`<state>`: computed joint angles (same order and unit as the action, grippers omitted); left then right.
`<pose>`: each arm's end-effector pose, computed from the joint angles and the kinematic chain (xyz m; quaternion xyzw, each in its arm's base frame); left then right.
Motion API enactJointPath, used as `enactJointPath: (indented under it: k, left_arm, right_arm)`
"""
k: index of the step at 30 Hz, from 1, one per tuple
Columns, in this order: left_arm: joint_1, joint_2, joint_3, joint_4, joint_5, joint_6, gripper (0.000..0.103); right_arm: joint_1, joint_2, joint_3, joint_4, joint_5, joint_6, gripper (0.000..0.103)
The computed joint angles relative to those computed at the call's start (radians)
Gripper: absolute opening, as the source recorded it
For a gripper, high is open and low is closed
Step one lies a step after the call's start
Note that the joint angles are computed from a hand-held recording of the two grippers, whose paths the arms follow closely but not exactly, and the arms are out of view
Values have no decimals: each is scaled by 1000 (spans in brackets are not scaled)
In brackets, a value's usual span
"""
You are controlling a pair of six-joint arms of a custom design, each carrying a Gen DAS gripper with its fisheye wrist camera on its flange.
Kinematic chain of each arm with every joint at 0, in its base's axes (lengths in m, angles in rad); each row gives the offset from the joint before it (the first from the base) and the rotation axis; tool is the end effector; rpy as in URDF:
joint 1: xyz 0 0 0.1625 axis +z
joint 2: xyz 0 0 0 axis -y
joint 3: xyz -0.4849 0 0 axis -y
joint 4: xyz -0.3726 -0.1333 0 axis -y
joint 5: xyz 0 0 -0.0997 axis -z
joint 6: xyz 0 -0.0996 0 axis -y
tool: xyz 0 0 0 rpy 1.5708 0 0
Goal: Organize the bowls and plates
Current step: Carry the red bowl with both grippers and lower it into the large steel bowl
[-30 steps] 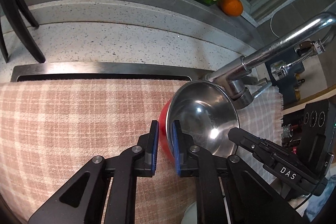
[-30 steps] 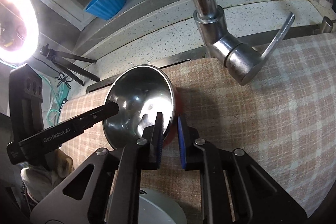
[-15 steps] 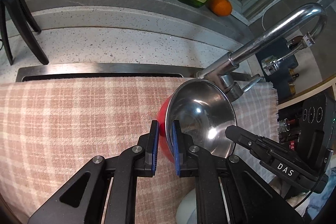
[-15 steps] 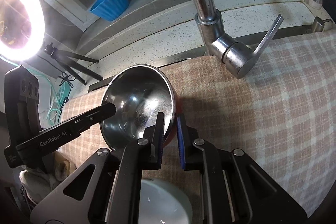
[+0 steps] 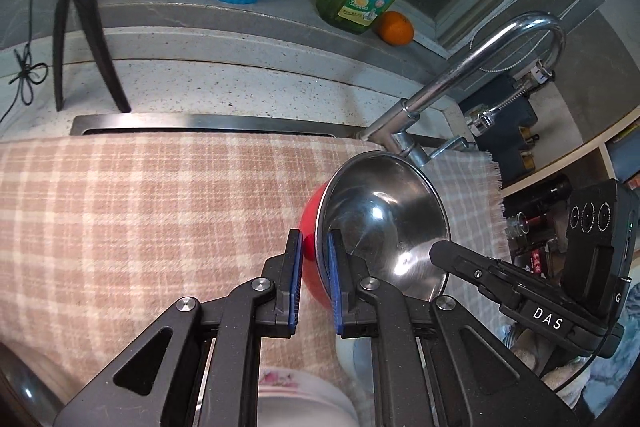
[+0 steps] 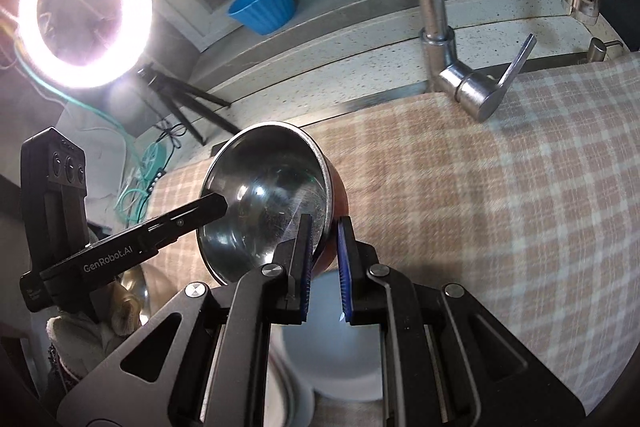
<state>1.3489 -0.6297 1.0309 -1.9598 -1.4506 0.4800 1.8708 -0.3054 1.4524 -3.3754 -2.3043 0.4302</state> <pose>-0.0417 -0.8449 0.2025 0.3435 0.9372 0.0138 0.0588 0.2823 -0.6871 -0.0290 -0.1730 -0.8741 0.4027 0.2094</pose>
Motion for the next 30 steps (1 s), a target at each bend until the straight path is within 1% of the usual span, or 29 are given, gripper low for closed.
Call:
enactJointPath:
  k: [10,18,24,30]
  left_arm:
    - [25,-73,40,11,-21,28,11]
    - [50,-103,12,56,-22,36,11]
    - [70,-128,7,53,-20,40,11]
    - [97,-139,-29,75,-19,33,11]
  right_arm:
    - [66,42,-57,41,-37,22,12]
    - [99,86,-116,84,-16,39,12]
    - [122,127,-189,142,-6,39,12]
    - [134,170,-281,205,25,19,12]
